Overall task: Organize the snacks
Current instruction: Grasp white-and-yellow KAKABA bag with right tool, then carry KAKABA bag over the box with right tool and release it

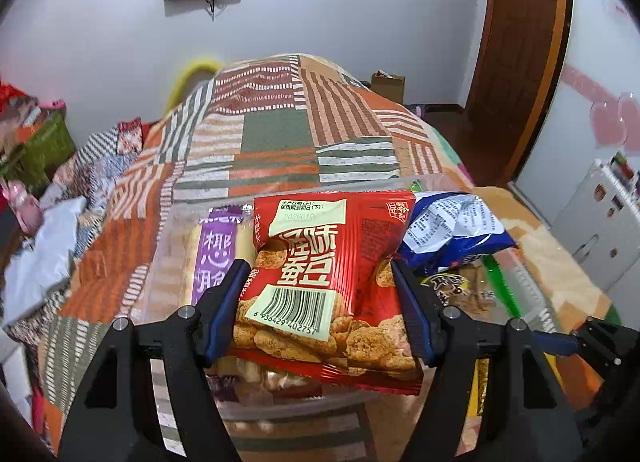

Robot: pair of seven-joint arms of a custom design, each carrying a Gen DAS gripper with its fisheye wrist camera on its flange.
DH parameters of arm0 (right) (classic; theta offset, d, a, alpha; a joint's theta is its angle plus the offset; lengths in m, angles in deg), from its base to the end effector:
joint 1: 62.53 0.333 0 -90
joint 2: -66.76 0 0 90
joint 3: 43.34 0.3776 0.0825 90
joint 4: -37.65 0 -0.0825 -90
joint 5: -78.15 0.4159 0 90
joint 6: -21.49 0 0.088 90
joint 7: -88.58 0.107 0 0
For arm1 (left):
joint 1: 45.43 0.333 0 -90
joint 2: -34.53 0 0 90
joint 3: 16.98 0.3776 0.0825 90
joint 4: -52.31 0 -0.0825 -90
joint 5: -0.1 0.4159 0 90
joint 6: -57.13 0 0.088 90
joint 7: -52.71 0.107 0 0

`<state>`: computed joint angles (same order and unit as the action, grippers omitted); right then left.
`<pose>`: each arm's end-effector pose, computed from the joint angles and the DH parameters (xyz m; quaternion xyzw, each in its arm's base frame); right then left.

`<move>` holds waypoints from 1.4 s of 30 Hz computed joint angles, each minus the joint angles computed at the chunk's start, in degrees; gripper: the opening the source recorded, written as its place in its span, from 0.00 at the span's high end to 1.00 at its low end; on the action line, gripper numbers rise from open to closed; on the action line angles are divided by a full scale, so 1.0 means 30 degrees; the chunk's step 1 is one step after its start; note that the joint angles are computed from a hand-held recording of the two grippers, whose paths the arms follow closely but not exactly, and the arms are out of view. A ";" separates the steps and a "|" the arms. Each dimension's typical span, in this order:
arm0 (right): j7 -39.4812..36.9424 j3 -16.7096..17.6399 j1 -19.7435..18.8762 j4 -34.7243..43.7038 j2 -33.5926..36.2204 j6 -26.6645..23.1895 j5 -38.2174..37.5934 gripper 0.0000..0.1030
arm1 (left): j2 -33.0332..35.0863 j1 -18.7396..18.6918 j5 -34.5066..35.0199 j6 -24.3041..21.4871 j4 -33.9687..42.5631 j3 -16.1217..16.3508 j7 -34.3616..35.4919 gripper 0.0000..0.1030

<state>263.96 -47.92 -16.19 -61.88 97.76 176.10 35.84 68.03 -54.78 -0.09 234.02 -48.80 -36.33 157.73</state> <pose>0.5407 0.5249 0.3383 -0.6283 0.7160 -0.1641 0.2562 0.6948 -0.3263 0.3687 -0.4179 0.8247 -0.3406 0.1709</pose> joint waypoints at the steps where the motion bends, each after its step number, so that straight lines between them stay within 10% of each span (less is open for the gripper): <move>1: -0.0531 0.0274 -0.0201 0.0075 0.0070 -0.0037 0.0264 0.33 | 0.0018 -0.0225 0.0086 -0.0018 0.0050 0.0238 -0.0086 0.32; 6: -0.1893 0.0694 -0.0437 0.0035 0.0234 0.0218 0.1135 0.34 | 0.0217 -0.0853 0.0518 -0.0481 0.0439 0.0883 -0.0328 0.32; 9: -0.2481 0.0579 -0.0213 0.0167 0.0334 0.0104 0.1254 0.57 | 0.0388 -0.0242 0.0113 -0.1368 0.0739 0.0148 -0.0087 0.31; 13: -0.1881 -0.0018 0.0396 0.0010 0.0275 0.0364 0.0836 0.66 | 0.0284 0.0606 -0.0761 -0.1859 0.0621 -0.0823 0.0472 0.30; 31: 0.3502 -0.0881 0.1171 0.1125 -0.0491 -0.0180 -0.5420 0.72 | -0.1825 0.5475 -0.3989 0.0267 -0.3183 -0.5285 0.3441 0.21; 42: 0.0455 -0.0082 0.0078 0.3030 0.0778 0.0037 -0.3764 0.82 | -0.1441 0.7559 -0.5287 -0.0285 -0.3600 -0.6951 0.4443 0.20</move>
